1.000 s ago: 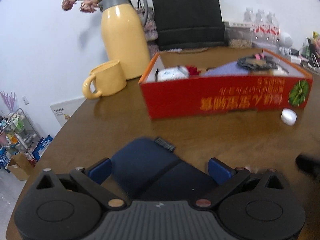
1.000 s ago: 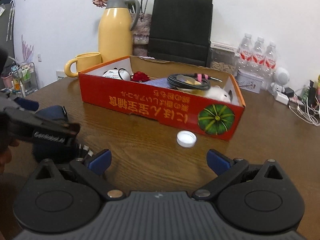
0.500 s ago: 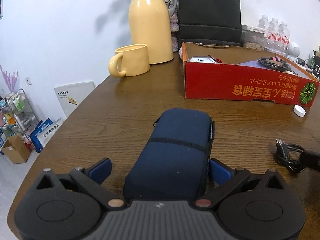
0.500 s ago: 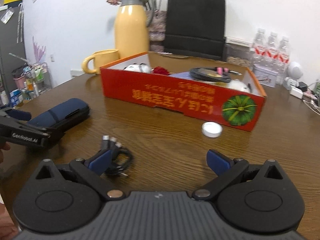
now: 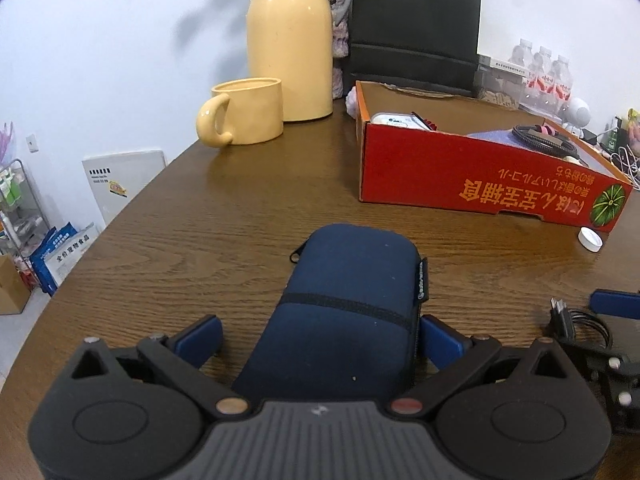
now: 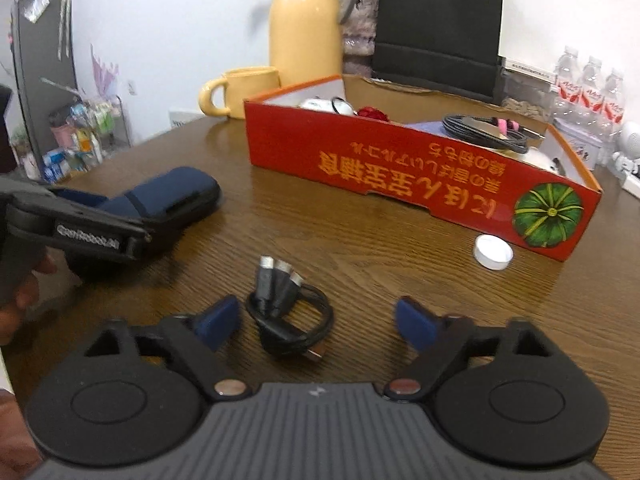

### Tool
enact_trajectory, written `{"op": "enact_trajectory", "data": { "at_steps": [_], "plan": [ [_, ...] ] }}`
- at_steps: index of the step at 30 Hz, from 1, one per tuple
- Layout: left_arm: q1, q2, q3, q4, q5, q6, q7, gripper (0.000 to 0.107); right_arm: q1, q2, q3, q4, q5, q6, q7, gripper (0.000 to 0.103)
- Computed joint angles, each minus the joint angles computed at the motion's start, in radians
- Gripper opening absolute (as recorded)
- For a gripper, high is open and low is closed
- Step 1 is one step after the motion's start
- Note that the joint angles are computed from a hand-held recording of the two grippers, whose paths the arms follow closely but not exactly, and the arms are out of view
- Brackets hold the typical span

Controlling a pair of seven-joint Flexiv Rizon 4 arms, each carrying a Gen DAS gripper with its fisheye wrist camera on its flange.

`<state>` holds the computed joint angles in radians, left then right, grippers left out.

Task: Organize objects
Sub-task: 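Grasp the dark blue pouch with the left tool while the right tool grasps the black cable bundle, then carry the pouch and cable bundle into the box and open both tools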

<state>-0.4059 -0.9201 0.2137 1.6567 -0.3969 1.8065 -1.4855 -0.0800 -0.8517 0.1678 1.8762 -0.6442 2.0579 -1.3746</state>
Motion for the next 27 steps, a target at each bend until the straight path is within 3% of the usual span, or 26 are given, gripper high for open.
{"op": "enact_trajectory", "data": {
  "at_steps": [1, 2, 3, 5, 8, 12, 18, 27],
  "plan": [
    [-0.002, 0.001, 0.003, 0.001, 0.001, -0.001, 0.001, 0.101, 0.0, -0.001, 0.001, 0.0, 0.0, 0.005, -0.002, 0.055],
    [0.003, 0.002, -0.006, 0.005, 0.009, 0.015, 0.002, 0.089, -0.008, -0.002, 0.008, 0.002, -0.008, 0.011, -0.002, 0.047],
    [0.028, 0.009, -0.04, 0.016, 0.032, 0.046, 0.009, 0.08, -0.006, -0.002, 0.007, 0.003, -0.006, 0.016, -0.001, 0.044],
    [0.019, 0.011, -0.04, 0.023, 0.021, 0.061, 0.014, 0.07, -0.006, -0.001, 0.006, 0.004, -0.008, 0.018, 0.002, 0.044],
    [0.046, 0.013, -0.083, 0.03, 0.023, 0.095, 0.021, 0.067, -0.003, -0.001, 0.001, 0.002, -0.003, 0.028, 0.006, 0.043],
    [0.023, 0.008, -0.07, 0.024, -0.021, 0.1, 0.028, 0.065, -0.008, -0.003, 0.0, -0.004, -0.006, 0.046, 0.02, 0.043],
    [0.044, 0.014, -0.113, 0.013, -0.021, 0.131, 0.045, 0.063, -0.012, -0.006, -0.011, -0.018, -0.01, 0.086, 0.044, 0.042],
    [0.061, 0.007, -0.166, -0.08, -0.011, 0.155, 0.088, 0.063, -0.003, -0.024, -0.041, -0.098, -0.017, 0.129, 0.101, 0.042]
  ]
}}
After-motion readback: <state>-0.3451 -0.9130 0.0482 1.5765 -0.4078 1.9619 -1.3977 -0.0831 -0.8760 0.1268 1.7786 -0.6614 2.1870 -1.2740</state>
